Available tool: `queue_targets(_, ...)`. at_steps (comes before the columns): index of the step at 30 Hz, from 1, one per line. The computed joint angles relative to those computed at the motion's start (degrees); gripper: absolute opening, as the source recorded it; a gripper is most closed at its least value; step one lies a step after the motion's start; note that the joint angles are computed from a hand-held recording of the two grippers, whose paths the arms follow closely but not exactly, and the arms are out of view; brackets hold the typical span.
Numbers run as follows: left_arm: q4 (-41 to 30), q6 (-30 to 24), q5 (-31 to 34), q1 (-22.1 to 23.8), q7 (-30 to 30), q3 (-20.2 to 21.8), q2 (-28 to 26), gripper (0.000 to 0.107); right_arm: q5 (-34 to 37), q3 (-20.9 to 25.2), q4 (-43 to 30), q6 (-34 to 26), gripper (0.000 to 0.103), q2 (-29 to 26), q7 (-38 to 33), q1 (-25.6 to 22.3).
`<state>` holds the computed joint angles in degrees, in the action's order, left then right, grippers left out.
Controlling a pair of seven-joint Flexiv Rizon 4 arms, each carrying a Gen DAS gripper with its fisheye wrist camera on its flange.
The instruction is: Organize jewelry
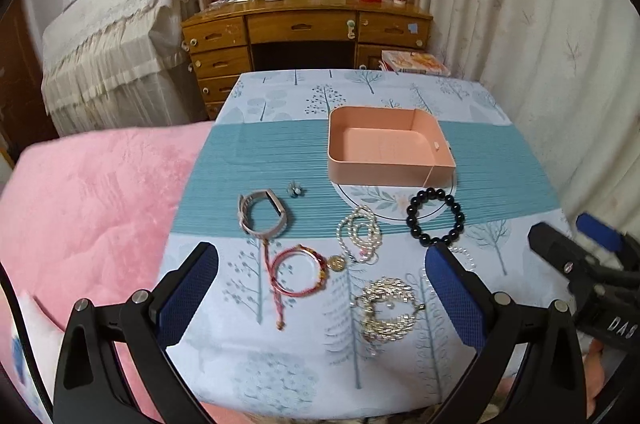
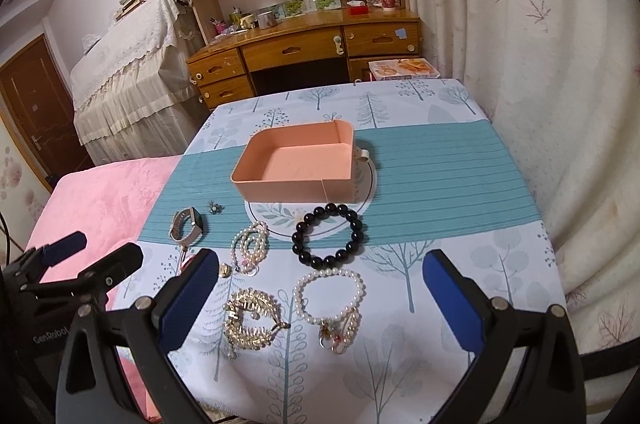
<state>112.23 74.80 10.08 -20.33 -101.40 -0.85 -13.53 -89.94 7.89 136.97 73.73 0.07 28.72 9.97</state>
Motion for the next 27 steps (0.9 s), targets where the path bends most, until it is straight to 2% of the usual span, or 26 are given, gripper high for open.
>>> queue_targets(6,-2.06,-0.90,-5.45,2.63,6.82,-2.40,-0.94,0.102,3.45,0.01,0.03,1.67,0.102,1.09,-3.44,-0.43)
queue_targets(10,-3.70,-0.40,-7.13,3.14,9.55,-2.29,-2.00,0.102,6.99,-0.29,-1.16,2.14,0.098,0.76,-7.50,-0.99)
queue_targets(13,-6.33,-1.39,-5.66,2.33,8.58,-0.45,-3.26,0.102,9.13,-0.11,-1.71,2.24,0.097,0.57,-9.10,-0.88)
queue_targets(17,-8.43,-3.31,-7.73,3.74,9.55,-0.70,-5.28,0.102,13.88,-0.32,-2.67,2.77,0.095,0.15,-13.01,-0.92)
queue_targets(22,-11.03,-4.74,-9.05,5.01,11.40,-0.51,-9.05,0.102,22.30,-1.19,-4.17,4.76,0.091,-2.49,-20.69,-1.22)
queue_targets(27,-12.55,-7.32,-11.90,6.00,11.74,-0.25,-12.88,0.102,37.67,-1.65,-5.39,7.17,0.085,-6.49,-33.59,-0.39)
